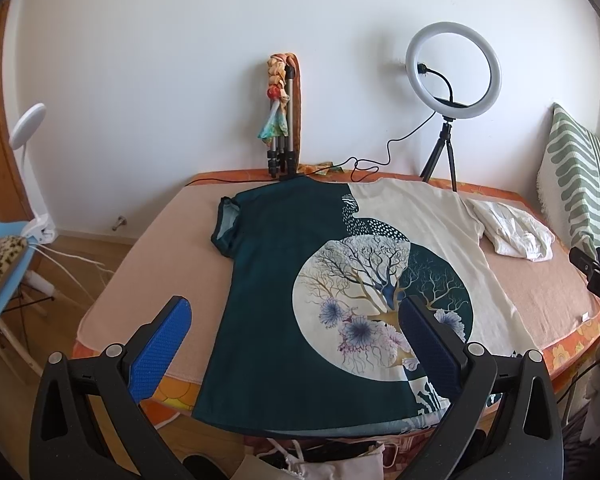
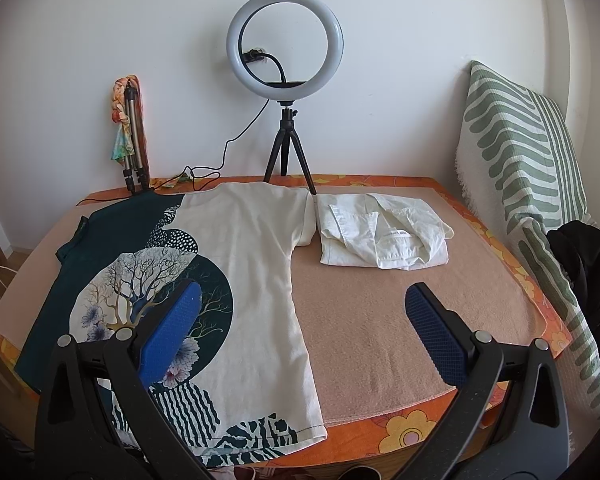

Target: Fold small clothes

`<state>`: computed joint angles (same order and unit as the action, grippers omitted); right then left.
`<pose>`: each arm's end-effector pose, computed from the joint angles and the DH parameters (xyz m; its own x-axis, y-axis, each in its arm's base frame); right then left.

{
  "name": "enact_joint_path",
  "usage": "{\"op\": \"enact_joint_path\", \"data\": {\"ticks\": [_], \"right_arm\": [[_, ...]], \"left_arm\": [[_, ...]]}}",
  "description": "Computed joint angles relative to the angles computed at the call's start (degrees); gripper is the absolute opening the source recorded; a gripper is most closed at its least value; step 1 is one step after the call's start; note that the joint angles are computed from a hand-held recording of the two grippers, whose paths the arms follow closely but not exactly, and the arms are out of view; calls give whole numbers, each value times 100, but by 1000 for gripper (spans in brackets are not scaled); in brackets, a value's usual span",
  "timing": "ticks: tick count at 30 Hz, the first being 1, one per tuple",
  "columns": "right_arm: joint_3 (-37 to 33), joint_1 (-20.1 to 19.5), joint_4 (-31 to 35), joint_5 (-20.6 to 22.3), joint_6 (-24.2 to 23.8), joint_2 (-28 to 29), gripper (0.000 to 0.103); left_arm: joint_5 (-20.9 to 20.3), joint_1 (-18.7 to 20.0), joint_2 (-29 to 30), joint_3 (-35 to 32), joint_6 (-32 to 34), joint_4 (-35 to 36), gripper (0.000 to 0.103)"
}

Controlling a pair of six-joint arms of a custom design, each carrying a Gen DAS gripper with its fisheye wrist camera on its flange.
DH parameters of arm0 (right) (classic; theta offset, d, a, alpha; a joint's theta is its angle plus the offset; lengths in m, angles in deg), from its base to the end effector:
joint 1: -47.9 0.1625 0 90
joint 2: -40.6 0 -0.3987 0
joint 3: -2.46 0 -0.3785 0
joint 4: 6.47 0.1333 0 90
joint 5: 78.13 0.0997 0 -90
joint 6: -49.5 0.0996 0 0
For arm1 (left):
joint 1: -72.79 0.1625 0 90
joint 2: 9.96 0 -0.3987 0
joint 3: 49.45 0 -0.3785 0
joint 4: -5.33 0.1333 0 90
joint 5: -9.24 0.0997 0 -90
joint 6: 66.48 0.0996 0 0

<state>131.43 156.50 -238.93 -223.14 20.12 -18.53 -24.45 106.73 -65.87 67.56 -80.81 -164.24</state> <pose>0.1827 -0.3809 0.2275 -0.6441 0.3474 0.6814 -0.4720 0.5205 -0.7115 -0.3094 -0.4688 0.1405 -0.7067 0.1722 -0.6862 0.6316 0.5906 -0.5023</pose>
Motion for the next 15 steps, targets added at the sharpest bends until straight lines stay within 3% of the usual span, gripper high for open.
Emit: {"op": "enact_joint_path", "data": {"ticks": [15], "right_arm": [[-14, 2, -1, -3, 8, 17, 103]], "left_arm": [[12, 1, -14, 8, 18, 9, 103]]}}
